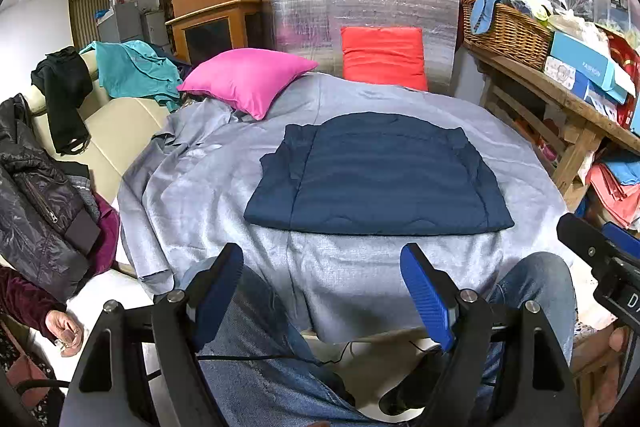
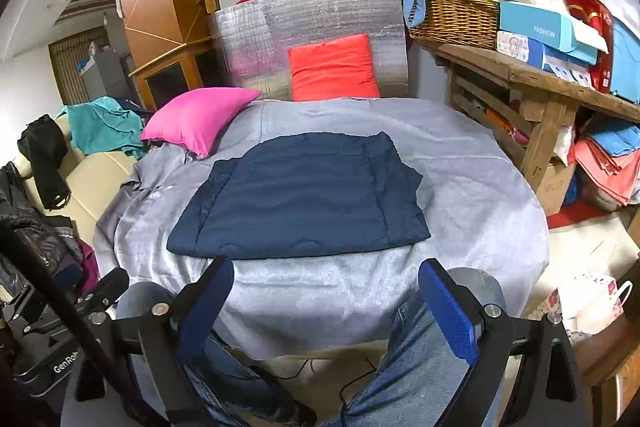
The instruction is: Fold large clothes
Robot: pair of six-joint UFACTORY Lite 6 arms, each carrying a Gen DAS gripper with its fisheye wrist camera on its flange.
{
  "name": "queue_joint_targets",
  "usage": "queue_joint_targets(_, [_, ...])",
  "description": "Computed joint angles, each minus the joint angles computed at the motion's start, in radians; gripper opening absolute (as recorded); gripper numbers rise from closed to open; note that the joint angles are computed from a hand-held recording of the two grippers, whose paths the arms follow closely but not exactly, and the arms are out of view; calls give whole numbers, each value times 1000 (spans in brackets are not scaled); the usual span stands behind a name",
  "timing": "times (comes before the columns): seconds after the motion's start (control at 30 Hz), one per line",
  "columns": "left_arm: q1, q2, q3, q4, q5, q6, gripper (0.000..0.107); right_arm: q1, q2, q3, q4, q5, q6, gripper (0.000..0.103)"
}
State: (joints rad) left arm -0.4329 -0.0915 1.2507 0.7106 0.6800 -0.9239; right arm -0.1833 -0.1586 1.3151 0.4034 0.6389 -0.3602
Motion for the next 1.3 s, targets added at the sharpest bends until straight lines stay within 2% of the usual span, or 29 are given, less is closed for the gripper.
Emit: queue_joint_targets(1.3, [20,-6,-14,-22,-23,35,81,-5,4,-4,-2,2,-7,95])
